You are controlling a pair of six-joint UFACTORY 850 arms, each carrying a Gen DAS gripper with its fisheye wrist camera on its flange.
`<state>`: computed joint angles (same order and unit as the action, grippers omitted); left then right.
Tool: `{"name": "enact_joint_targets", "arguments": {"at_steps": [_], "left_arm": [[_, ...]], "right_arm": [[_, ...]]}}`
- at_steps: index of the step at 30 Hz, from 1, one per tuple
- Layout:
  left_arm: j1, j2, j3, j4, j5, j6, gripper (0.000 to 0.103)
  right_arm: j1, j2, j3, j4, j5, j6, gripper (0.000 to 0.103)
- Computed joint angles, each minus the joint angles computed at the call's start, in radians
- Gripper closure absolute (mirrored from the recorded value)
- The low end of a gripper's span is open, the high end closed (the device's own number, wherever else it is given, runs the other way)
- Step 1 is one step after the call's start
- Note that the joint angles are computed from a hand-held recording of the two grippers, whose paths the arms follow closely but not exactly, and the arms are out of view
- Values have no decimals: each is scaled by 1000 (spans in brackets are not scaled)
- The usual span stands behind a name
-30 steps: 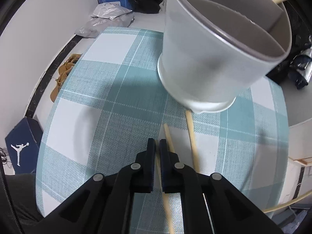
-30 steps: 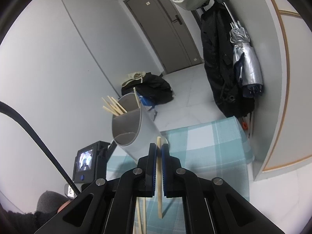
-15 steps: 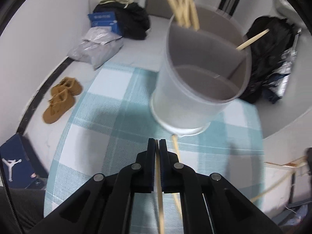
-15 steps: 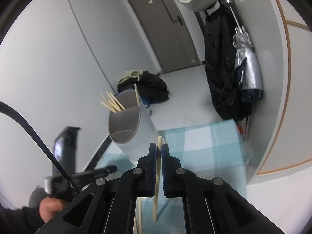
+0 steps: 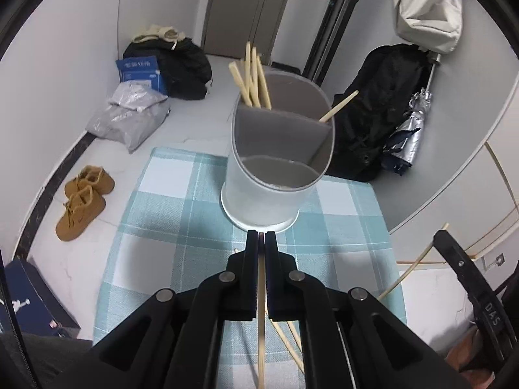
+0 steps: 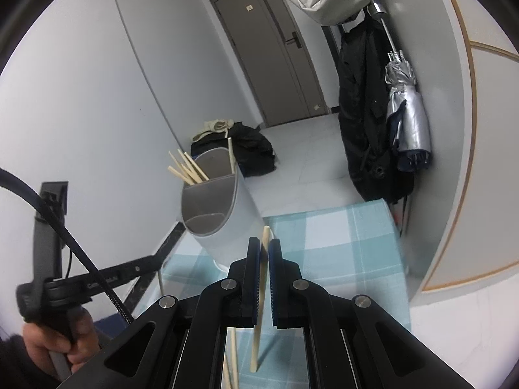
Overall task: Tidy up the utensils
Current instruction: 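Lift both held chopsticks up over the white utensil holder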
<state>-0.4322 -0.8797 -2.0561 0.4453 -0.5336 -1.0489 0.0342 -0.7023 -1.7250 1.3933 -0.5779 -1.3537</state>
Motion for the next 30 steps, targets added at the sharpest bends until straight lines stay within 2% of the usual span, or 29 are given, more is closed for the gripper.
{"name": "enact_joint_targets", "arguments": {"at_steps": [4, 6, 8, 18, 20, 22, 24, 30], "left_arm": [[15, 40, 59, -58, 68, 24, 102], [18, 42, 64, -109, 69, 66, 102], [17, 49, 76, -100, 72, 60, 102], [20, 102, 146, -86, 132, 64, 102], [22, 105, 149, -111, 128, 89, 102], [19, 98, 132, -94, 91, 75, 102], [22, 104, 140, -115, 103, 99, 102], [23, 116, 143, -103, 108, 102, 102]], "right_arm": [[9, 29, 40, 46, 11, -66, 99], [14, 43, 61, 71, 20, -110, 99], [25, 62, 84, 78, 62, -132, 99], [43, 109, 148, 197, 92, -272, 99], [46, 114, 153, 212, 97, -288, 99], [49, 115, 148, 183, 101, -257, 99], [53, 116, 141, 148, 103, -215, 99], [66, 128, 146, 154, 98, -240, 99]]}}
